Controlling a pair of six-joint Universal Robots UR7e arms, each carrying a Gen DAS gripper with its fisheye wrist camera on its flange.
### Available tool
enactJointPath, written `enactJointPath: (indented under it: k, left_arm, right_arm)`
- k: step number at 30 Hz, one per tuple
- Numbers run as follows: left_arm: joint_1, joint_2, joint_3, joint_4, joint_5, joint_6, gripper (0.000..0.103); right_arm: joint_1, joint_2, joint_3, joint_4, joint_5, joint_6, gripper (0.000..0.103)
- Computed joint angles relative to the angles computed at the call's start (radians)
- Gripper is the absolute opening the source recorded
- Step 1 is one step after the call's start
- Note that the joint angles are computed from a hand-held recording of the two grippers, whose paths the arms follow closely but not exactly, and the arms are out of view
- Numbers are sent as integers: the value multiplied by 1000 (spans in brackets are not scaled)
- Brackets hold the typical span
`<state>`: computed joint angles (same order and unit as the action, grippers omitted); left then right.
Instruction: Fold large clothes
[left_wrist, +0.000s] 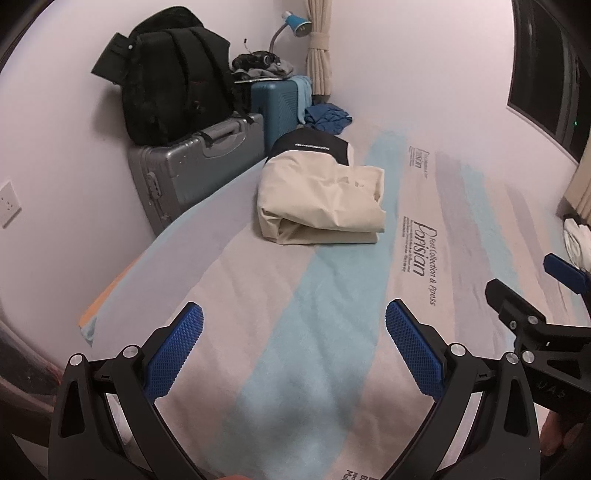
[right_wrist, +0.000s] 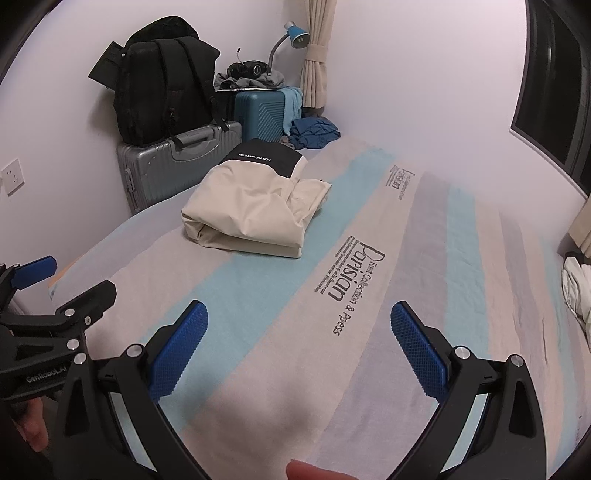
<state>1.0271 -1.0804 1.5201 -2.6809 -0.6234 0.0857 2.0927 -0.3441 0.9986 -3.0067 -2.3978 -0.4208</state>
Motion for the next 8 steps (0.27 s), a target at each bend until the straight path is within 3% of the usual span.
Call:
enactJointPath:
  k: [4,8]
  left_arm:
    - [24,-11,-40,112,-85,-88,97]
    - [19,-2,-35,68,-59,-23,97]
  right_arm:
    - [-2,5,-9,-2,2,-6,96]
    - [-3,1,-3,-6,6,-11,96]
